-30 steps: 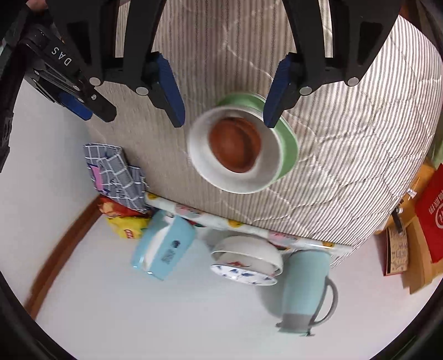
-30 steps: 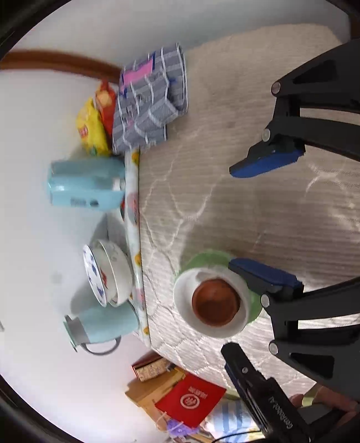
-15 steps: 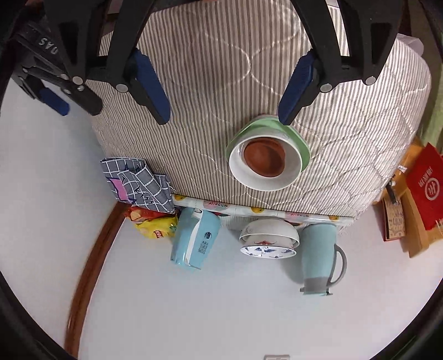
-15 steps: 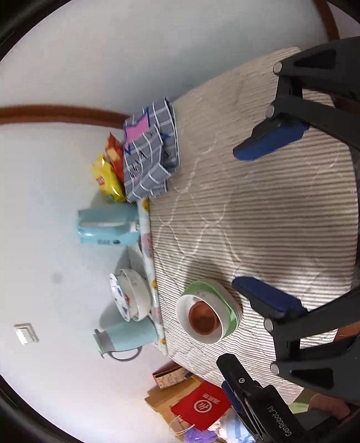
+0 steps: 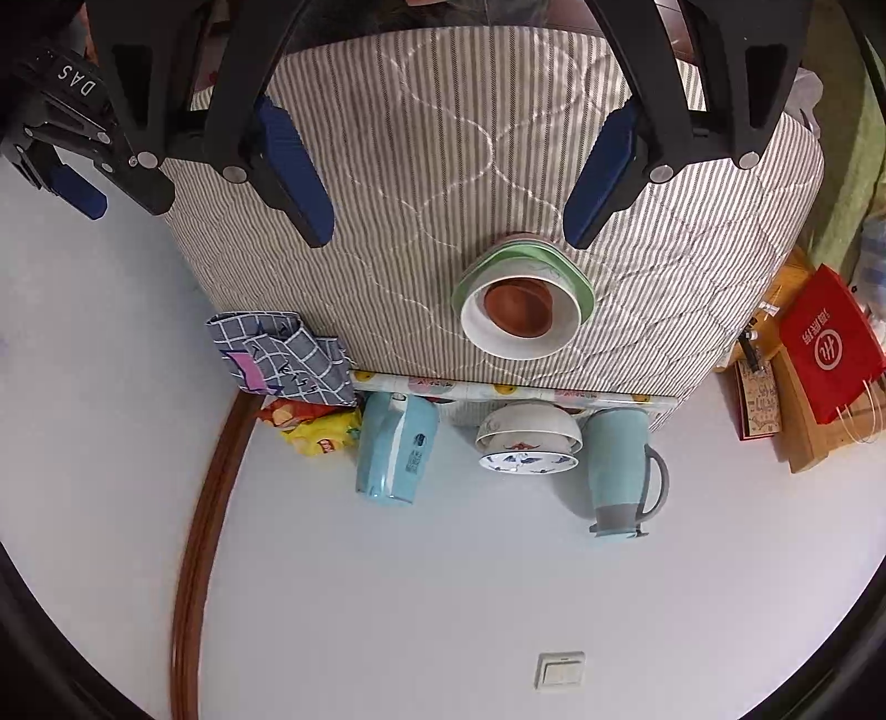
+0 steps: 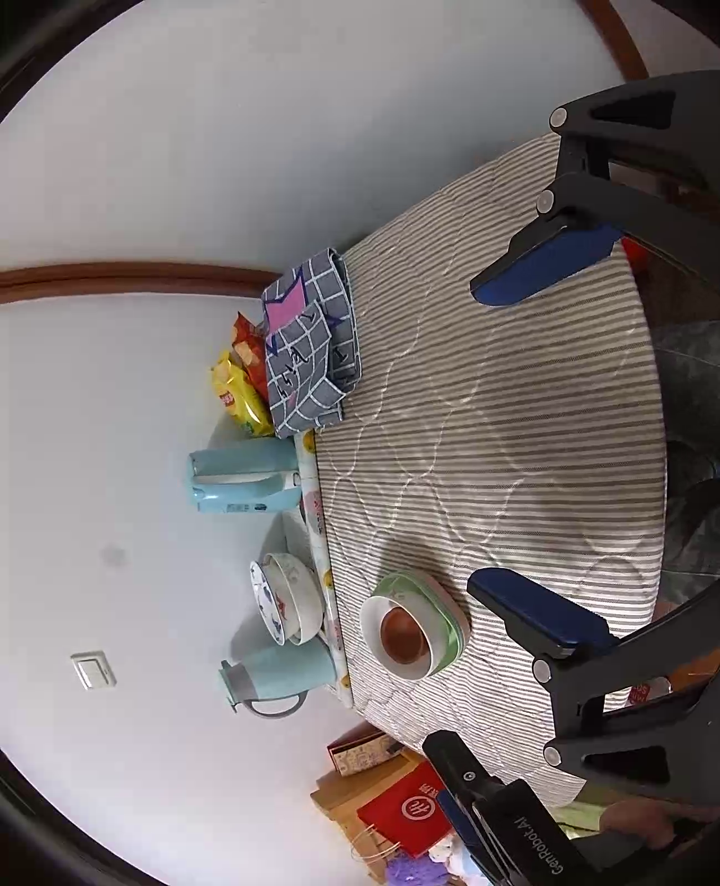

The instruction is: Organize plates and bowls

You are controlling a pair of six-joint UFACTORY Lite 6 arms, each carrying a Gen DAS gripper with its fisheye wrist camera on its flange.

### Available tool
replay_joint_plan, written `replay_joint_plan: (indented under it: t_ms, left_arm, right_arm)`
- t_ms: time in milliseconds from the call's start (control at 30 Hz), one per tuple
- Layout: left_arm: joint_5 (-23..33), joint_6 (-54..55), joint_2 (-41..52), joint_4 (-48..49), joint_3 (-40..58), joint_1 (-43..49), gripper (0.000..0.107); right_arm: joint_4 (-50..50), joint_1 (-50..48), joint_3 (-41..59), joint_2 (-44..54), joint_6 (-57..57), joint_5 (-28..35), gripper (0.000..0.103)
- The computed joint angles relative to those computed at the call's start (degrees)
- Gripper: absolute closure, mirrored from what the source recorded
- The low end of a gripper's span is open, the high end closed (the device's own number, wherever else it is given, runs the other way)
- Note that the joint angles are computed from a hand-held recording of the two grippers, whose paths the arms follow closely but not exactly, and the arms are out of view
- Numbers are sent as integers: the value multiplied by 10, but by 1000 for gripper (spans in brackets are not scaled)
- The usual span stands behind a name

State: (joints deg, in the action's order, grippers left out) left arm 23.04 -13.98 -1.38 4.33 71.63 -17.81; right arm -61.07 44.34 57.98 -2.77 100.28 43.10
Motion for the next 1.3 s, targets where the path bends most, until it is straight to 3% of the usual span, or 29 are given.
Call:
replay_joint_plan:
  t_ms: [400,1300]
  left_arm:
    - [-2,-50,-27,46,-24,-34,23]
    - [1,-65,-34,58,-31,-38,23]
  right_arm:
    - [-1,32,-39,-51,21,48,8]
    - [6,41,-35,-41,20,51,8]
